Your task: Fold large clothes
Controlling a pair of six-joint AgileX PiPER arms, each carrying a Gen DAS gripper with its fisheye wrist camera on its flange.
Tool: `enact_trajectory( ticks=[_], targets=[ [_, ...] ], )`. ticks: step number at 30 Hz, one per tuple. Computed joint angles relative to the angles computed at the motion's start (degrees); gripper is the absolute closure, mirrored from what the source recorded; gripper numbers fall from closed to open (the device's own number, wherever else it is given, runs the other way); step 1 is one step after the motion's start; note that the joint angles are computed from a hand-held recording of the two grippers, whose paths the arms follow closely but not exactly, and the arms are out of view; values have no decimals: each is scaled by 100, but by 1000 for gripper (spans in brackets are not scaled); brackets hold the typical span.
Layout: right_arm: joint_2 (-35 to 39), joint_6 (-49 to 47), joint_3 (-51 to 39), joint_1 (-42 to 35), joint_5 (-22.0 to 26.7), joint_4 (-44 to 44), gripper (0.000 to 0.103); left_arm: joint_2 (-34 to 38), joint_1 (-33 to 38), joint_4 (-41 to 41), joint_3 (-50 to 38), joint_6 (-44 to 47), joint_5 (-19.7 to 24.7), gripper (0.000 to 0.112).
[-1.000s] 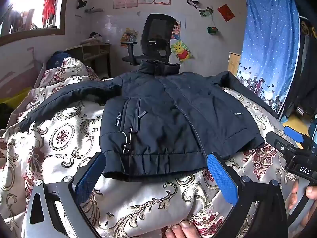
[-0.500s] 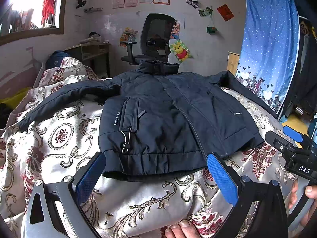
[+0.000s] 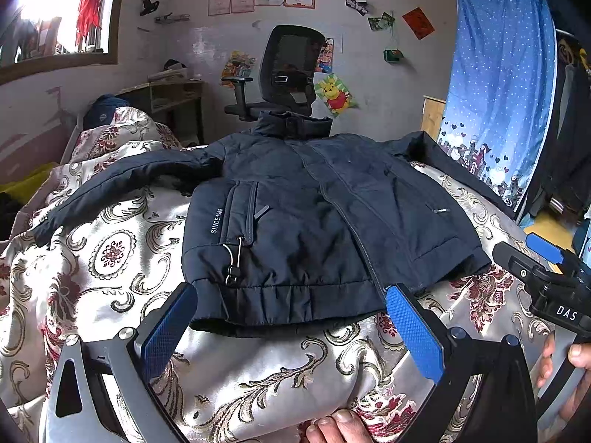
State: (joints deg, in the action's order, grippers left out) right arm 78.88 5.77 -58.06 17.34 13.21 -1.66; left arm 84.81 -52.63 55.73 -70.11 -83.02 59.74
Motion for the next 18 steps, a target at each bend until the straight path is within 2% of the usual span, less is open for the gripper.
enact_trajectory(
  ticks=[18],
  targets=[
    [12,-113,-1,-25,-10,113,1,1,2,-7,-4,6,-1,9]
  ],
)
